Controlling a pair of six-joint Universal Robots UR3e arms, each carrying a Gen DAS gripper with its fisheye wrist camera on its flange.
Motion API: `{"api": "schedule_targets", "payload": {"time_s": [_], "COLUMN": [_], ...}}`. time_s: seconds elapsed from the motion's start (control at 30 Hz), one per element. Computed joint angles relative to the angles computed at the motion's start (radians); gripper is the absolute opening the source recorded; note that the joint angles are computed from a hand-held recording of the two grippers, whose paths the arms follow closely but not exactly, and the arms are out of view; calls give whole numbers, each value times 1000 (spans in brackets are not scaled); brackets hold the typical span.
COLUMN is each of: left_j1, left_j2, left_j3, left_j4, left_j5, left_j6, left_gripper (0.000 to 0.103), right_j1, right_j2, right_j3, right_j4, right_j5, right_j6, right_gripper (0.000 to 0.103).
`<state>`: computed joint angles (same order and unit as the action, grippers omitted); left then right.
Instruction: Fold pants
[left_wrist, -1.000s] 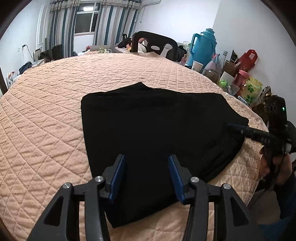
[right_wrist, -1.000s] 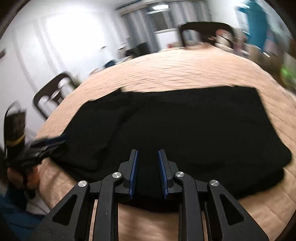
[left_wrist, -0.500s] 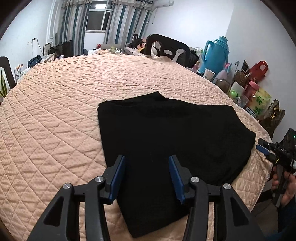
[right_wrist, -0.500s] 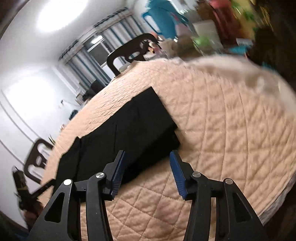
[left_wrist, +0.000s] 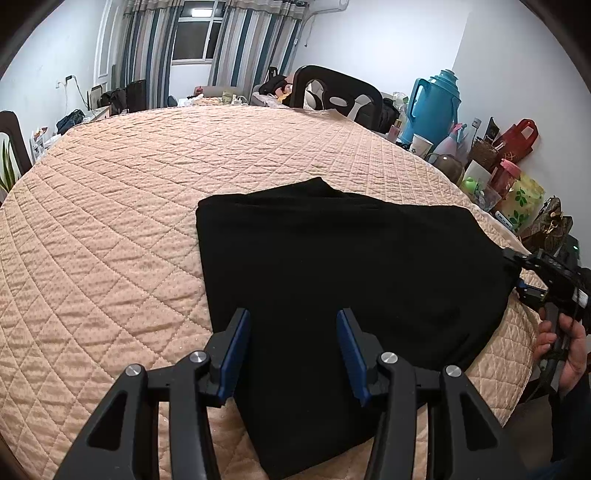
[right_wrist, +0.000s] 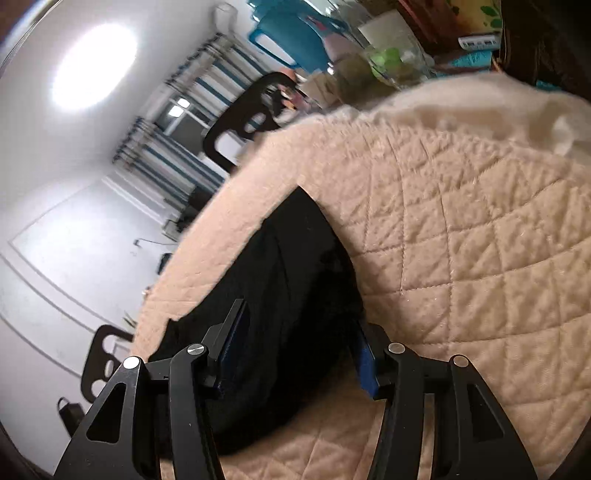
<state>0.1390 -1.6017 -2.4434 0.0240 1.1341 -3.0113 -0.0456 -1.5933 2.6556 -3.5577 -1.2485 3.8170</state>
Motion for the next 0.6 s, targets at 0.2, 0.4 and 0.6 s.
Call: {"api": "schedule_targets", "payload": {"time_s": [0.2, 0.4, 0.6], "left_j1": [17, 96, 191], "left_j2": [18, 90, 182], "left_j3": [-11, -76, -153], "left_j4": [3, 18, -3], "left_j5": [-16, -43, -73], "left_j6": [-4, -3, 13], "left_gripper": [51, 51, 51], "right_j1": [96, 210, 408], "right_j2": [15, 33, 215], "right_j3": [-169, -379, -734], "right_j4": [173, 245, 337], "right_j5": [-110, -122, -122], "right_j6": [-51, -105, -190], "right_gripper": [24, 21, 21]}}
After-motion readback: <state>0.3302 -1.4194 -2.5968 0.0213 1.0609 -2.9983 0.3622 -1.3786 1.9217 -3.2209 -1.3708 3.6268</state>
